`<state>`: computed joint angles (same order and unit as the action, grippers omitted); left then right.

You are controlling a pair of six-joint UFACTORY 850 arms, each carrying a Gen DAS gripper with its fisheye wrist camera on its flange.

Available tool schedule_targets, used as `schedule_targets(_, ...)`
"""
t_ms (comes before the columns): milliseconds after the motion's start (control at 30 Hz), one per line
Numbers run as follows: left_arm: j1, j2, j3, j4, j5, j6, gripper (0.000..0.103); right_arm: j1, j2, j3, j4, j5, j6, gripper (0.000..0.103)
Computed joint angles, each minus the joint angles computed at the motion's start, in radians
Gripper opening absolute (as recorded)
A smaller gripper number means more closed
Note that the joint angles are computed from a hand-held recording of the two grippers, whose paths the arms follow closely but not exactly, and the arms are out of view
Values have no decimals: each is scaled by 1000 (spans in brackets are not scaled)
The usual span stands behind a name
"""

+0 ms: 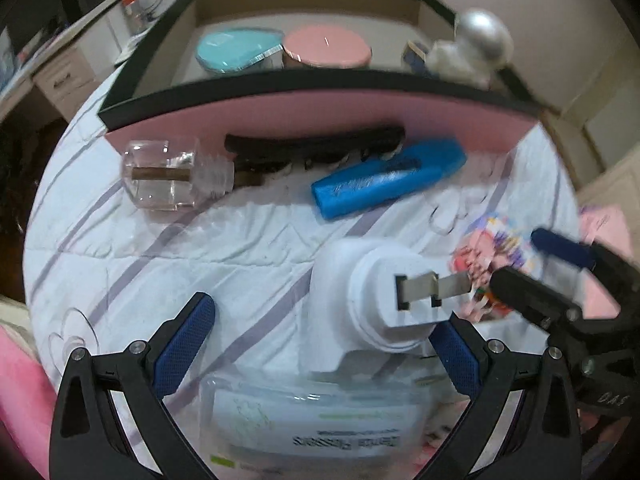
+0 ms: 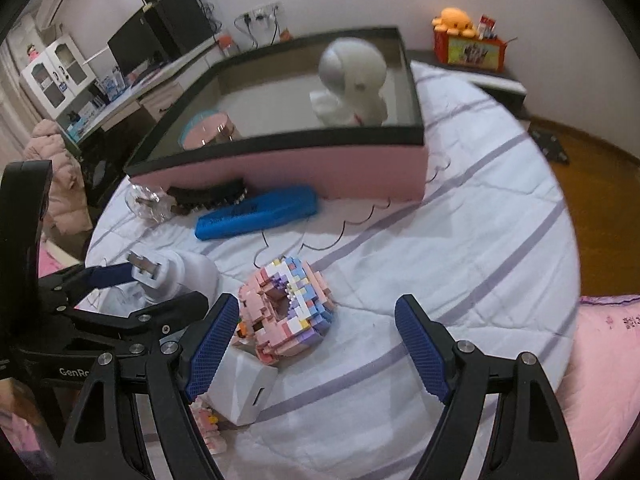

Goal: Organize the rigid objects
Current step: 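Grasp the white plug adapter with the left tool while the right tool grasps the pink block figure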

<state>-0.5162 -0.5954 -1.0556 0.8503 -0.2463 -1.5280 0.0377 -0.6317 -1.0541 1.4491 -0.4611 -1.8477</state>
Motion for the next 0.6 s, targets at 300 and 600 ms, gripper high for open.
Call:
schedule_targets(300, 5, 15, 38, 171, -17, -162, 96, 23, -26, -14, 39, -45, -65, 82)
schedule_targets(600, 4, 12, 45, 307, -19, -282, 94, 37, 6, 30, 141, 40, -203, 59)
